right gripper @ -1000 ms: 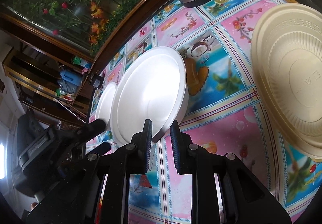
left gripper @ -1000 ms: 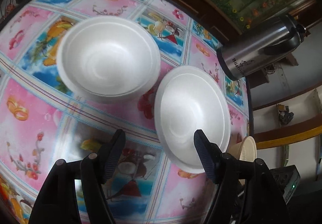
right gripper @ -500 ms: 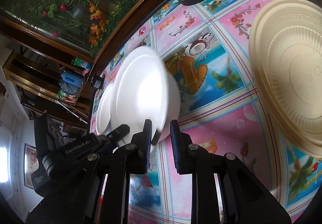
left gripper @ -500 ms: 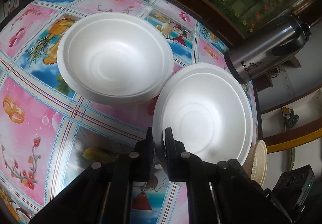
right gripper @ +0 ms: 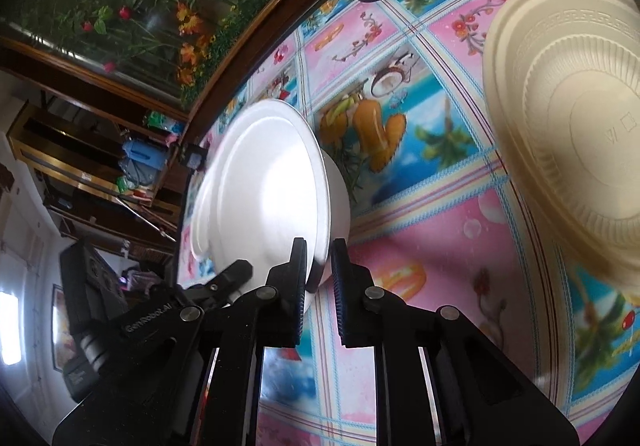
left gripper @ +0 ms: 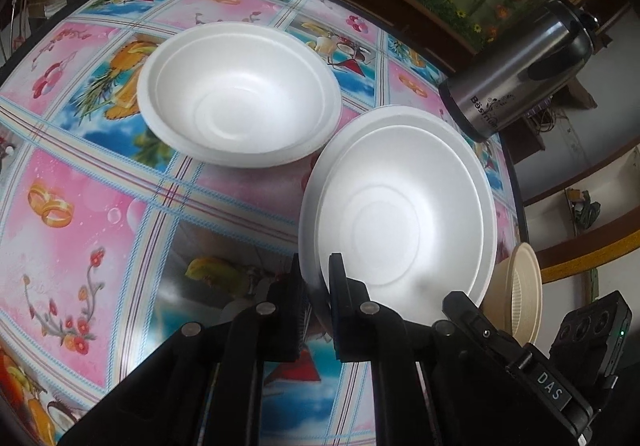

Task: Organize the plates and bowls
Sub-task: 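Lift the white plate with the left tool and carry it toward the stack, then lower the white plate onto the beige bowl on the red plates, open left tool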

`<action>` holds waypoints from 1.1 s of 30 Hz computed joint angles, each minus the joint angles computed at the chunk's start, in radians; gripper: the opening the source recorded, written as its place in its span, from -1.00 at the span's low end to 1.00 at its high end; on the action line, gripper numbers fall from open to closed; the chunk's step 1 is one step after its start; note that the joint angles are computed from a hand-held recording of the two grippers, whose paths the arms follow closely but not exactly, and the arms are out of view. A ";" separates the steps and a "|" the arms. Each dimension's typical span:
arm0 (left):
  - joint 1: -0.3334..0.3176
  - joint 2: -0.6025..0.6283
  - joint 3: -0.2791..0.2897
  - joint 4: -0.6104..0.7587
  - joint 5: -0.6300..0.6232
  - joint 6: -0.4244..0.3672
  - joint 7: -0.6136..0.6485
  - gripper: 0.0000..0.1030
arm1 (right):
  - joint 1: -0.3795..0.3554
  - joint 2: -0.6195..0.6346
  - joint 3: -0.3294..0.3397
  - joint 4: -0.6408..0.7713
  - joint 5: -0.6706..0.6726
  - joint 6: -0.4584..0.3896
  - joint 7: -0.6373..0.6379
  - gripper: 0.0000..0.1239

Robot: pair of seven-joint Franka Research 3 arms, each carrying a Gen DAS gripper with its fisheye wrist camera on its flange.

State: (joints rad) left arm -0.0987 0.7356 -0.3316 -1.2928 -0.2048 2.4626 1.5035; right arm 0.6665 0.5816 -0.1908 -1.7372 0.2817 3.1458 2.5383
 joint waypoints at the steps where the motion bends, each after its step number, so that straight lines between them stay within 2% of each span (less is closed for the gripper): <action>1: 0.006 -0.015 -0.003 -0.022 -0.003 0.006 0.007 -0.83 | 0.008 -0.001 -0.007 -0.002 -0.001 -0.005 0.003 -0.83; 4: 0.024 -0.066 -0.013 -0.097 -0.016 0.031 0.030 -0.83 | 0.033 -0.015 -0.022 -0.030 0.001 0.016 0.017 -0.84; 9: 0.054 -0.156 -0.024 -0.226 -0.048 0.078 0.072 -0.83 | 0.162 -0.040 -0.129 -0.086 0.005 0.052 0.055 -0.83; 13: 0.089 -0.250 -0.036 -0.351 -0.099 0.119 0.131 -0.82 | 0.215 -0.057 -0.154 -0.119 0.034 0.083 0.052 -0.83; 17: 0.128 -0.349 -0.041 -0.469 -0.181 0.159 0.202 -0.81 | 0.328 -0.064 -0.241 -0.122 0.047 0.069 0.051 -0.83; 21: 0.152 -0.454 -0.021 -0.585 -0.275 0.208 0.285 -0.81 | 0.403 -0.053 -0.295 -0.088 0.018 0.041 0.066 -0.83; 29: 0.171 -0.648 0.088 -0.782 -0.473 0.263 0.466 -0.79 | 0.363 0.042 -0.206 0.139 -0.102 -0.038 0.093 -0.83; 33: 0.166 -0.739 0.167 -0.877 -0.558 0.276 0.542 -0.79 | 0.305 0.119 -0.112 0.302 -0.164 -0.099 0.079 -0.83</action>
State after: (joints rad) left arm 0.0677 -0.0032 -0.1649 -2.1697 -0.7628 2.7385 2.0453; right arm 0.9718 0.7002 -0.3028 -1.4348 0.1173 3.0465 2.6177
